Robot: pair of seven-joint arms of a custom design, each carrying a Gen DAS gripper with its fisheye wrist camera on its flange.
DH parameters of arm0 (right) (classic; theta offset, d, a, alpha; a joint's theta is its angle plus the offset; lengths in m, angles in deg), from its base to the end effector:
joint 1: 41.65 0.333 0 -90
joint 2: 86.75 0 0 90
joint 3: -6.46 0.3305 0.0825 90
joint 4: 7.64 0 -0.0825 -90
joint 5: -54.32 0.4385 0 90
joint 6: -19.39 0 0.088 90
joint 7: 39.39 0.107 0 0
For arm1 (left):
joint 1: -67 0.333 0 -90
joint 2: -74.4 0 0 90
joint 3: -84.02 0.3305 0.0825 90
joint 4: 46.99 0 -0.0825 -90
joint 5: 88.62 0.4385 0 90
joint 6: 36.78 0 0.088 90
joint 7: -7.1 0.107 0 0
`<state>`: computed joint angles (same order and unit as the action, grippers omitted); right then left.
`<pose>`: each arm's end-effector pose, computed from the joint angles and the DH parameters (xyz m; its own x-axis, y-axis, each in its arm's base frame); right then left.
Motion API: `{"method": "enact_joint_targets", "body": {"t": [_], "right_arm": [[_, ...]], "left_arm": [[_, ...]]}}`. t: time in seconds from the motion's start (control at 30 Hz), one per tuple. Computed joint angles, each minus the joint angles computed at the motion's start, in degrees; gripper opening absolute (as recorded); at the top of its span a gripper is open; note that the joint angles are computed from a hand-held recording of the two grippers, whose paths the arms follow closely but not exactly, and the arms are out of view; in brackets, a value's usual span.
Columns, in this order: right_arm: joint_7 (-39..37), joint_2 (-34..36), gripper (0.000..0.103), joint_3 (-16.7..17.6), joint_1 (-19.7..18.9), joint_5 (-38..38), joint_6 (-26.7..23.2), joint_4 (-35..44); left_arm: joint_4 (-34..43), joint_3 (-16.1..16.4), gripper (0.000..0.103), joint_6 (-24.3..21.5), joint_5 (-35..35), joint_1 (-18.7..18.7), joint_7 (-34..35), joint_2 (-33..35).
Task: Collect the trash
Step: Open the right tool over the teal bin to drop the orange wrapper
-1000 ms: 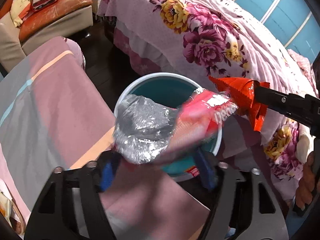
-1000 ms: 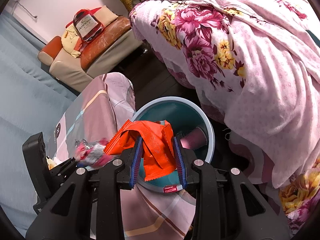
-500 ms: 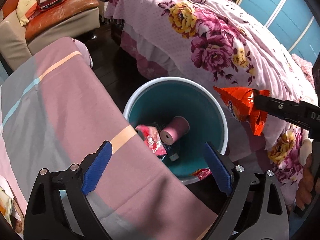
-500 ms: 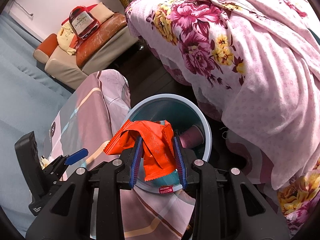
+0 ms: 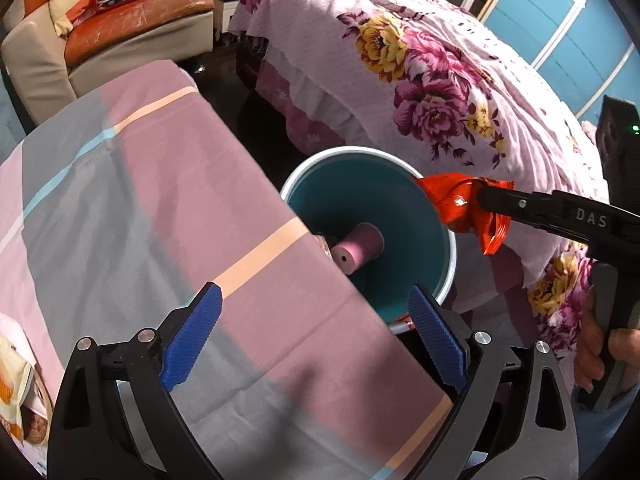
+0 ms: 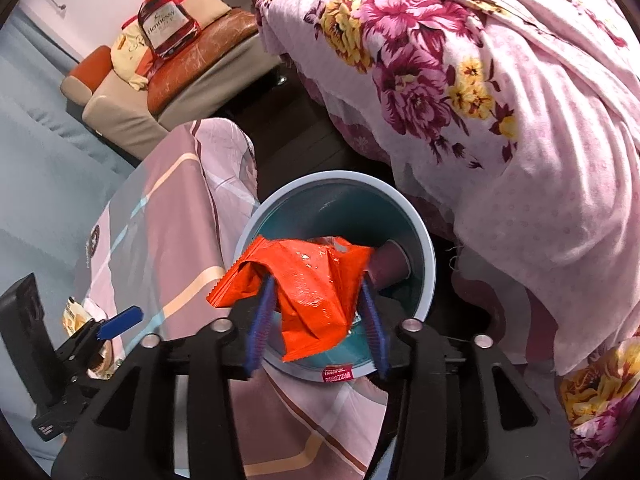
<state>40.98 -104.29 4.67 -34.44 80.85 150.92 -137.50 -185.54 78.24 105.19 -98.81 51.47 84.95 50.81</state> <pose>0.5320 0.0593 0.5128 0.0753 -0.9252 -0.3719 -0.9429 0.0552 -0.3284 0.4679 -0.1847 0.5022 -0.0921 -0.9730 0.2117 -0.9116 -0.0031 -0.4111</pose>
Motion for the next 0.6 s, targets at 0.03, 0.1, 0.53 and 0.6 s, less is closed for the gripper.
{"method": "enact_joint_targets", "body": {"t": [0.03,0.1,0.53,0.6], "right_arm": [[0.14,-0.12,0.058,0.16,0.04,-0.18,0.11,-0.11],[0.80,-0.24,0.062,0.57,0.10,-0.92,0.01,-0.10],[3.38,-4.00,0.076,2.12,1.18,-4.91,-2.19,-1.70],[3.37,-5.09,0.077,2.47,1.57,-5.64,-2.63,-2.19]], "left_arm": [[-0.38,0.16,0.094,-0.20,-0.13,0.02,0.11,-0.57],[-1.02,0.38,0.094,-0.48,-0.27,0.05,0.22,-1.46],[-6.75,1.86,0.095,-2.13,-0.20,0.36,-0.14,-9.52],[-8.00,2.08,0.095,-2.35,0.15,0.42,-0.44,-11.45]]}}
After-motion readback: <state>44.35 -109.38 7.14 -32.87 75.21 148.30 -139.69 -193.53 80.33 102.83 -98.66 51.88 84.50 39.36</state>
